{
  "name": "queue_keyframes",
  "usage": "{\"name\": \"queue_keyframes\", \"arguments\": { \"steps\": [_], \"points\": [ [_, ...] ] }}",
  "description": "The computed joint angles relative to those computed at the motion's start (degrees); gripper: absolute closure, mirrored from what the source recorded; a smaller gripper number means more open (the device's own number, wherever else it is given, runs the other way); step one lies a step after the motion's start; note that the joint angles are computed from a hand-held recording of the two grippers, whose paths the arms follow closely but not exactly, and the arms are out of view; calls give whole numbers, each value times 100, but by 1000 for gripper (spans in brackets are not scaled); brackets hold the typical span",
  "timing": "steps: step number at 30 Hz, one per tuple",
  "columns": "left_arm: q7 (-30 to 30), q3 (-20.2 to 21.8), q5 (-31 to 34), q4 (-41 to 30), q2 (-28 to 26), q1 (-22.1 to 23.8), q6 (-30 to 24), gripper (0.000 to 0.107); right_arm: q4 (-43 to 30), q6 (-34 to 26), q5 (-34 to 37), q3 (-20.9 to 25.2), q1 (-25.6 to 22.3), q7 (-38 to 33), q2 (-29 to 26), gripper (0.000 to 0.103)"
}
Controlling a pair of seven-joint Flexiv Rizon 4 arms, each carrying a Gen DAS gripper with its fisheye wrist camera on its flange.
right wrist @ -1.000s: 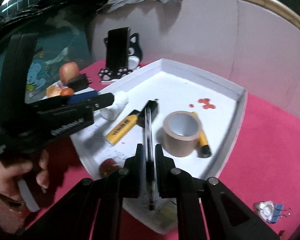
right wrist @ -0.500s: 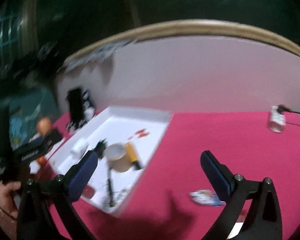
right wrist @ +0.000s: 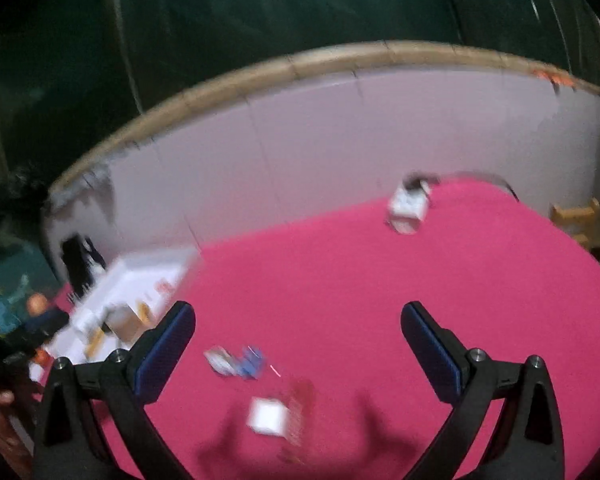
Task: Organize rigid objects
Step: 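Grasp the white cube charger with the left gripper while the right grasps the red stick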
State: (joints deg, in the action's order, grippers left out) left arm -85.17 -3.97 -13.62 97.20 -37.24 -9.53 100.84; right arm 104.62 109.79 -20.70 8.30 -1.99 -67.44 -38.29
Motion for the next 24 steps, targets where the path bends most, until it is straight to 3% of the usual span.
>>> {"name": "queue_keyframes", "arguments": {
  "steps": [3, 10, 16, 21, 24],
  "points": [
    [274, -406, 161, -165, -113, 175, -331, 4, 66, -675, -611, 591, -577, -251, -74, 0],
    [522, -571, 95, -362, -253, 179, -864, 4, 51, -1455, -741, 1115, -790, -1226, -191, 3],
    [732, -632, 56, -482, -343, 112, -1171, 4, -170, -1859, -566, 884, -410, -1692, -218, 38],
    [1010, -902, -123, -732, -483, 174, -1686, 4, -103, -1827, -339, 798, -336, -2130, -213, 45],
    [1089, -918, -274, -1019, -620, 86, -2130, 4, -198, -1922, -160, 1054, -497, -2444, -266, 63]
  ]
}}
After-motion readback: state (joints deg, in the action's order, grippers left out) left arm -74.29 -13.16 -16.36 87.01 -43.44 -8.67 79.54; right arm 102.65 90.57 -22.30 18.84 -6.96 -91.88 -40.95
